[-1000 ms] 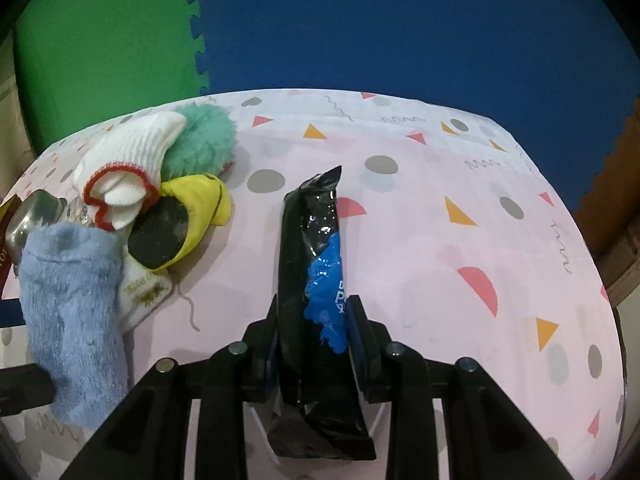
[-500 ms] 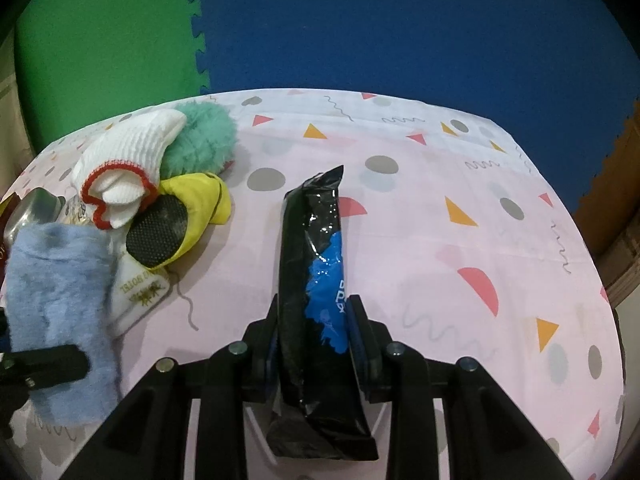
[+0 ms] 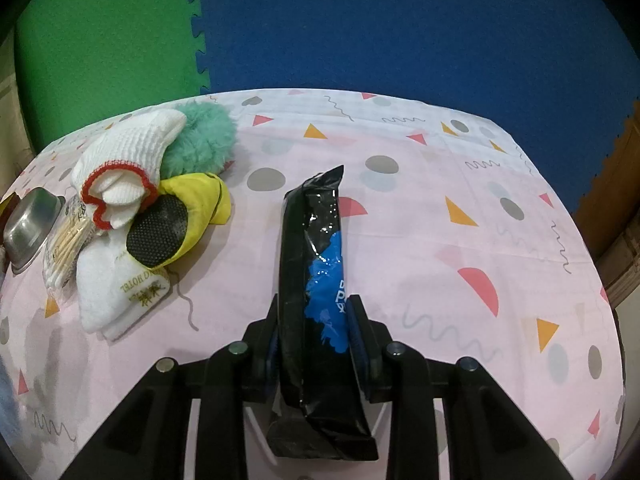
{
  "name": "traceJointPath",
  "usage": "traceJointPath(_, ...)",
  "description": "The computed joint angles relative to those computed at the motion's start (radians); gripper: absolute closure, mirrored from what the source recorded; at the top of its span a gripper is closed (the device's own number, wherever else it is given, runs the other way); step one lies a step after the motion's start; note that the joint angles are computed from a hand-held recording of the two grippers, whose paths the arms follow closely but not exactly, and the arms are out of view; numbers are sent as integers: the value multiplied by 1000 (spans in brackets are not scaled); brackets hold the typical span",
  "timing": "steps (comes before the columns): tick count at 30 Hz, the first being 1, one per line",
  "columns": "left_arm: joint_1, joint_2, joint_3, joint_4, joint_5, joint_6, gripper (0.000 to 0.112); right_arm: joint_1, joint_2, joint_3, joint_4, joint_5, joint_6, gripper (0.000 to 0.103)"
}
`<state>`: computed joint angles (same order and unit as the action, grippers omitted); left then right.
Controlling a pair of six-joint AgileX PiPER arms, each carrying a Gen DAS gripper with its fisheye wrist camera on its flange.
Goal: Organize soft objects
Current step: 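Carry the blue fuzzy sock with the left tool and release it into the gold tin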
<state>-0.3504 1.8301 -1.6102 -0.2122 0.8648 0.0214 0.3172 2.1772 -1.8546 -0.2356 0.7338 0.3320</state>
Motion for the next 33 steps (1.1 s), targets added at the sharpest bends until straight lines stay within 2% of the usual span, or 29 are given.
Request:
traceJointPath(11, 169, -119, 26, 139, 53, -84, 96, -1, 2, -3, 0, 2, 0, 73)
traceJointPath(18, 353, -138, -6, 162, 81, -95, 96, 1, 1, -3, -3, 2, 3, 73)
traceJointPath(22, 426, -102, -41, 195, 90, -103, 96, 1, 1, -2, -6, 2, 5, 73)
traceJointPath(29, 541, 9, -98, 124, 99, -37, 95, 1, 1, -2, -10, 2, 6, 73)
traceJointPath(33, 550, 60, -108, 126, 101, -45, 95, 1, 0, -1, -11, 3, 5, 73)
